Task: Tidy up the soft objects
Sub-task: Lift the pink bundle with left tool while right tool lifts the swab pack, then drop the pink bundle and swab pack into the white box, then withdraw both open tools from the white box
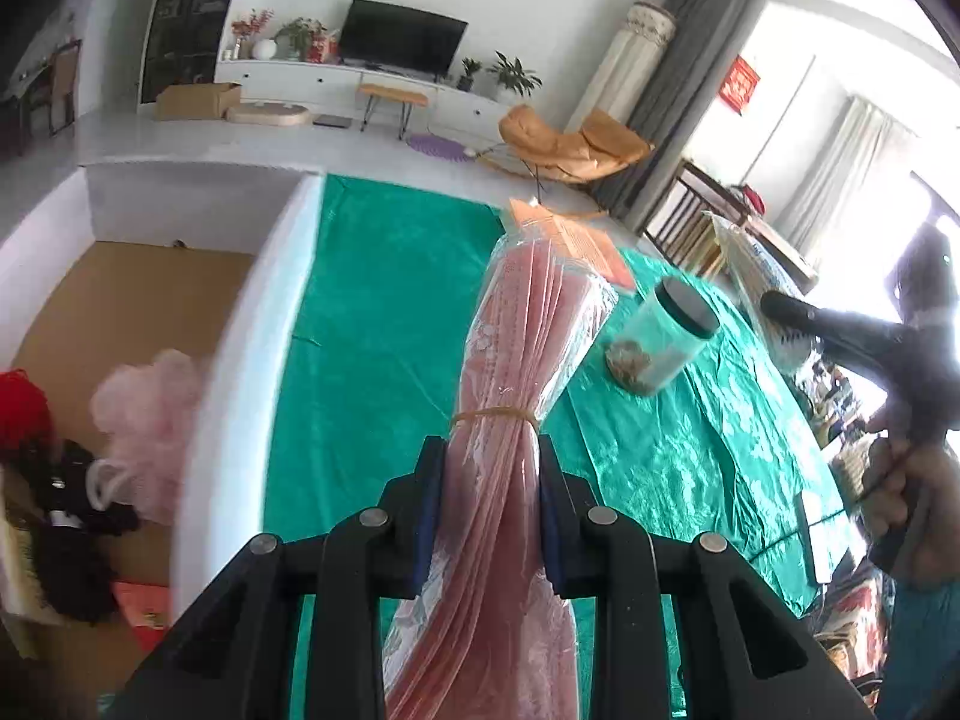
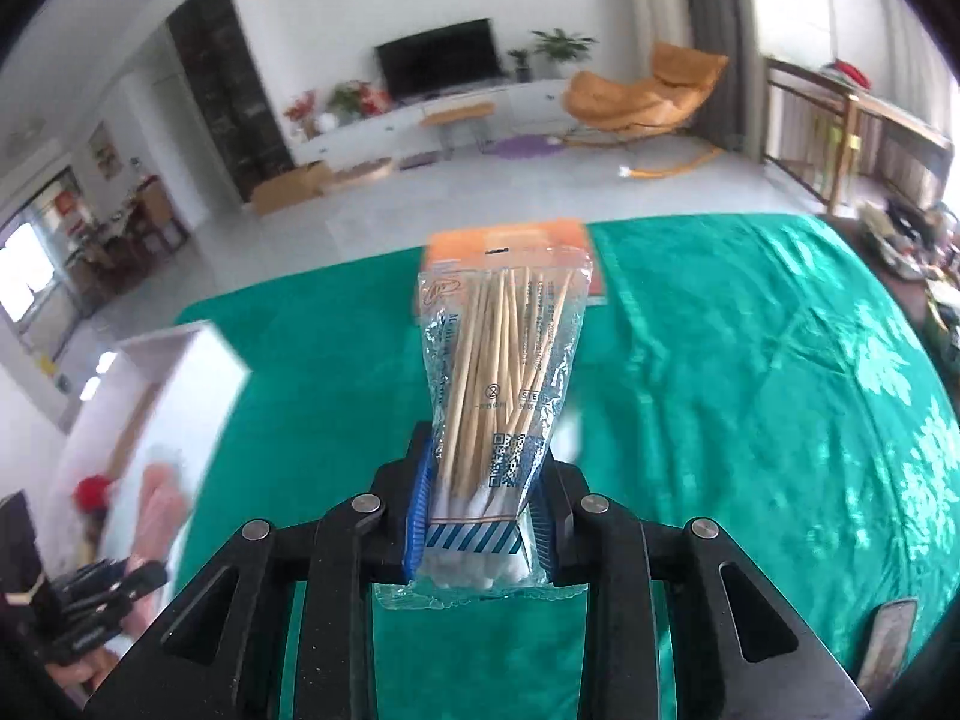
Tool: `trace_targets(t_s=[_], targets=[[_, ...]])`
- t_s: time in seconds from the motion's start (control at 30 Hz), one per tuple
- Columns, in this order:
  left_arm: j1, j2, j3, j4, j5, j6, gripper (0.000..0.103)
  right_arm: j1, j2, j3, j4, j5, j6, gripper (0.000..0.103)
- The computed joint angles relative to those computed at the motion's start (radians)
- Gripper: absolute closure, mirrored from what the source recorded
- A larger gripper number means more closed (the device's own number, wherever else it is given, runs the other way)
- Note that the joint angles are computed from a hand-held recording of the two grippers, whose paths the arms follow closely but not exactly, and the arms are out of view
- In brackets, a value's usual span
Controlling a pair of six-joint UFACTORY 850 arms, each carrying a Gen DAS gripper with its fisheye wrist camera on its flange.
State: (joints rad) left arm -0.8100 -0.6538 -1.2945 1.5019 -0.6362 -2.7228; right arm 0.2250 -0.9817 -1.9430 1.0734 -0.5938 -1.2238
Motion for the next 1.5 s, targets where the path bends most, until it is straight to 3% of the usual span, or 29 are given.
trace_targets(t_s=[0.13, 0.2, 0.27, 0.3, 0.33, 0.4, 0.43, 0.57, 0.7, 0.8, 0.87, 1.07, 1.5], targets=[[-0.043, 0.151, 0.158, -0.238, -0.141, 0.114, 0.072, 0.093, 0.14, 0.196, 0.125, -0.199, -0.134, 0.073], [-0.067, 0.194, 0.204, -0.413, -0.227, 0.207, 0.058, 0.151, 0.177, 0.261, 0.151, -0.281, -0.156, 0.073], [-0.093, 0.224, 0.252, -0.512, -0.3, 0.214, 0.005, 0.208, 0.201, 0.317, 0.17, -0.327, -0.173, 0.072], [-0.111, 0.235, 0.277, -0.535, -0.338, 0.181, 0.0, 0.236, 0.207, 0.339, 0.177, -0.338, -0.182, 0.071], [-0.124, 0.242, 0.294, -0.567, -0.367, 0.165, 0.0, 0.265, 0.207, 0.355, 0.178, -0.348, -0.184, 0.065], [-0.134, 0.252, 0.316, -0.637, -0.381, 0.175, 0.0, 0.307, 0.191, 0.364, 0.156, -0.371, -0.164, 0.04], [-0.14, 0.253, 0.321, -0.652, -0.39, 0.169, 0.0, 0.321, 0.187, 0.373, 0.152, -0.37, -0.157, 0.034], [-0.172, 0.213, 0.28, -0.705, -0.514, 0.161, 0.0, 0.344, 0.236, 0.468, 0.18, -0.245, -0.252, 0.034], [-0.17, 0.174, 0.197, -0.809, -0.626, 0.264, 0.0, 0.356, 0.324, 0.582, 0.274, -0.047, -0.454, 0.034], [-0.164, 0.145, 0.138, -0.881, -0.699, 0.366, 0.0, 0.368, 0.355, 0.619, 0.318, 0.025, -0.529, 0.033], [-0.165, 0.15, 0.134, -0.88, -0.69, 0.379, 0.0, 0.364, 0.363, 0.618, 0.304, 0.039, -0.534, 0.033], [-0.168, 0.214, 0.203, -0.817, -0.556, 0.267, 0.0, 0.38, 0.373, 0.613, 0.267, 0.069, -0.529, 0.033], [-0.184, 0.23, 0.221, -0.833, -0.568, 0.191, 0.0, 0.405, 0.403, 0.65, 0.248, 0.113, -0.537, 0.033]])
